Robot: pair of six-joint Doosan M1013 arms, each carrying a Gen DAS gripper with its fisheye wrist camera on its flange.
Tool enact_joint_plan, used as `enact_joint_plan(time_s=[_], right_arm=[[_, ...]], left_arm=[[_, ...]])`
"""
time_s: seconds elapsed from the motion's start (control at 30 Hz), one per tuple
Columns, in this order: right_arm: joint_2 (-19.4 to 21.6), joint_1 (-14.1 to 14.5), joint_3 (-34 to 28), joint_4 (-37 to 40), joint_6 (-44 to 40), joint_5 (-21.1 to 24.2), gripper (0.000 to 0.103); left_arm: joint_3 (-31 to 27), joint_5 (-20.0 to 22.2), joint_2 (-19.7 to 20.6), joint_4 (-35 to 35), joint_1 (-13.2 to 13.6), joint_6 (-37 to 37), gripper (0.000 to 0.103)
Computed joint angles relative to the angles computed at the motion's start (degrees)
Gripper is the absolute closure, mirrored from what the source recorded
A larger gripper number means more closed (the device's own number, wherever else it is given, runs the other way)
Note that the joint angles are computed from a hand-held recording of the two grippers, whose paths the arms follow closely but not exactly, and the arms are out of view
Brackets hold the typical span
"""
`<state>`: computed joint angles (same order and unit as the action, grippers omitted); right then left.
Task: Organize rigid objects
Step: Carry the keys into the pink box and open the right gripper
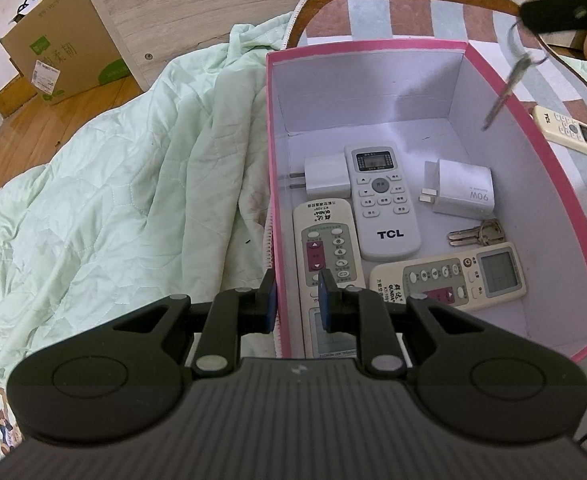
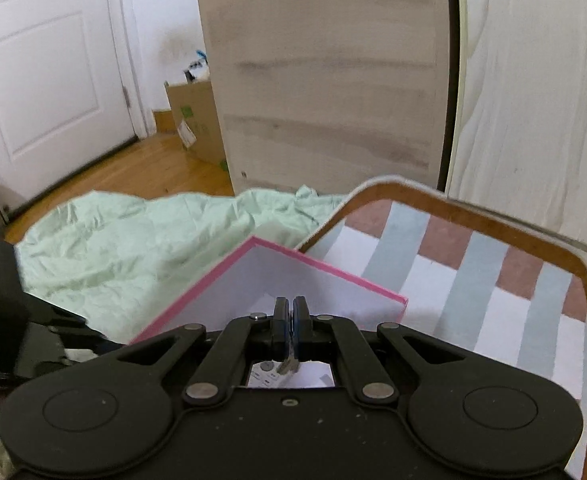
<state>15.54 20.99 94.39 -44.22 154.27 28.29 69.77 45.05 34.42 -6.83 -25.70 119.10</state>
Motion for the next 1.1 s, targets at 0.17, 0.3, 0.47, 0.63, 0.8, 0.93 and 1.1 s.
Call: enact_joint_plan(time_s=[0.17,0.3,0.47,0.63,0.8,0.93,1.1], right_arm=[[2.79,-0.78,-1.93,3.04,-5.94,3.16,0.100],[5.01,-0.96,-3.73,4.25,-10.93,6.25,0.100],[7.05,-0.98,-5.41,5.49,-16.54,8.81,0.100],[8.42,-1.43,-6.48,6.67,-18.67,9.77,0.100],[8.98,-1.87,-6.75,8.65,-19.08,10.66,0.100],[8.42,-1.60,-5.95,6.09,-14.53,11.50,0.099],[5.44,-1.61,-3.28,1.36,-4.45,9.89,0.096]], left_arm=[[0.01,0.03,0.00,-0.06,0.00,-0.02,0.085],[-0.02,0.06,0.01,-0.05,0.00,-0.05,0.085],[-0.01,0.12,0.00,-0.23,0.01,-0.02,0.085],[-0.13,0.27,0.06,-0.59,0.07,0.21,0.085],[-0.19,0.35,0.09,-0.67,0.09,0.25,0.085],[-0.16,0.31,0.05,-0.85,0.11,0.52,0.084],[-0.20,0.32,0.06,-0.83,0.11,0.51,0.084]])
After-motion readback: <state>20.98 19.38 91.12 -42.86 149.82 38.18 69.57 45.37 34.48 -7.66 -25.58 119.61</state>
